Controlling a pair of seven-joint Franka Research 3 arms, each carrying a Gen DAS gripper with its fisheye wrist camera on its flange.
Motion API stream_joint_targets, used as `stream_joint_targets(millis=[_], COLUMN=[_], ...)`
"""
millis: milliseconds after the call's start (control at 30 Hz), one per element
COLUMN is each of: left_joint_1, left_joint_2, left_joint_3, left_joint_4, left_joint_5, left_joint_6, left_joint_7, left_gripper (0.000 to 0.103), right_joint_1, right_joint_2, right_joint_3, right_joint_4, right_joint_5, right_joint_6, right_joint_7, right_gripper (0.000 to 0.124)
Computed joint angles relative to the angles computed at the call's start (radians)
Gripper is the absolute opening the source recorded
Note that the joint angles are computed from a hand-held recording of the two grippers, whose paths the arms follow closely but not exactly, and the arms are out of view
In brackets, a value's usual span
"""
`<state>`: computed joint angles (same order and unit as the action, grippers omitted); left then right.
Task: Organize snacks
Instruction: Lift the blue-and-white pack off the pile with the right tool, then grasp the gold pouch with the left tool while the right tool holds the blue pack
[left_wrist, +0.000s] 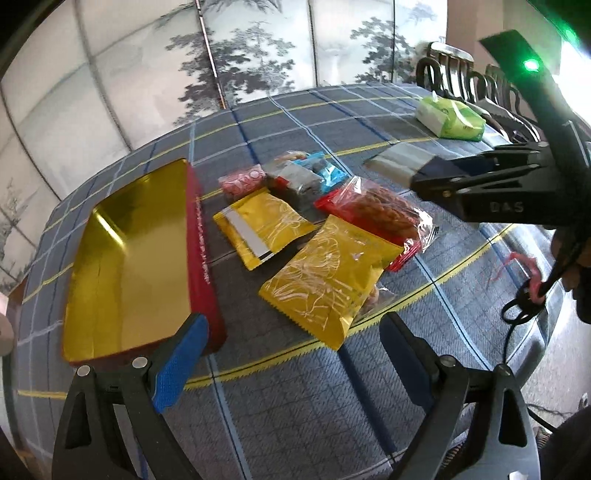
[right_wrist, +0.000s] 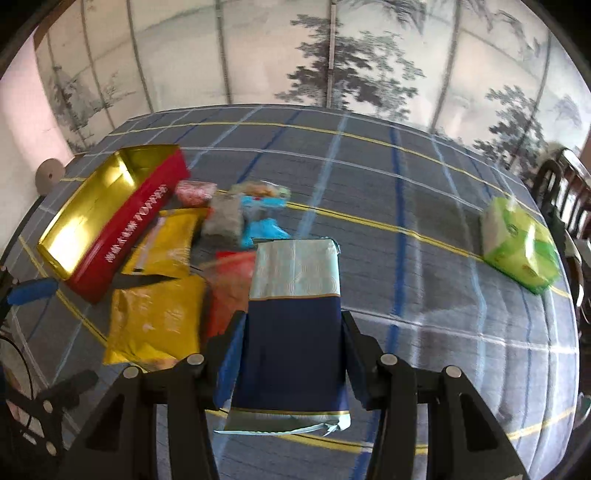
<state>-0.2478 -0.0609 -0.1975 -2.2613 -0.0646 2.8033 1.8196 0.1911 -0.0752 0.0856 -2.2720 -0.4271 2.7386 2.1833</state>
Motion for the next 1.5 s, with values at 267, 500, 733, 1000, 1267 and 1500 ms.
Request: stream_joint_targets(millis=[267, 500, 733, 1000, 1267, 1500], left_joint_1=[0.003, 0.015, 0.035, 0.058, 0.060, 0.050], left_joint_2=[0.061, 0.118, 0.178, 0.210, 0.204, 0.188], left_joint_3=[-0.013, -0.036, -0.053, -0.078, -0.083, -0.076], left_joint_4=[0.084, 0.150, 0.217, 0.249, 0.246, 0.232], left_joint_5=[-0.068, -0.091, -0.059, -0.103, -0.140, -0.134], left_joint_6=[-0.077, -0.120, -0.162, -0.198, -0.201, -0.194], left_joint_7=[0.105, 0.204, 0.196, 0.198, 0.205, 0.190], left_gripper=[0.092, 0.092, 0.092, 0.071, 0.058, 0.049], right_joint_1=[-0.043, -0.065, -0.080, -0.083, -0.086, -0.087], right_joint_2=[-0.062, -0.086, -0.095, -0.096, -0.100, -0.089], right_joint_3=[-0.003, 0.009, 0.025, 0.025, 0.025, 0.027], right_joint_4=[-0.090, -0.140, -0.160, -0.169, -0.180, -0.179], right_joint_5=[0.032, 0.071, 0.075, 0.101, 0.122, 0.129], right_joint_6=[-0.011, 0.004, 0.020, 0.030, 0.041, 0.052], right_joint_7=[0.016, 0.011, 0.039, 0.037, 0.029, 0.036], right_gripper=[0.050, 0.050, 0.050, 0.050, 0.050, 0.050])
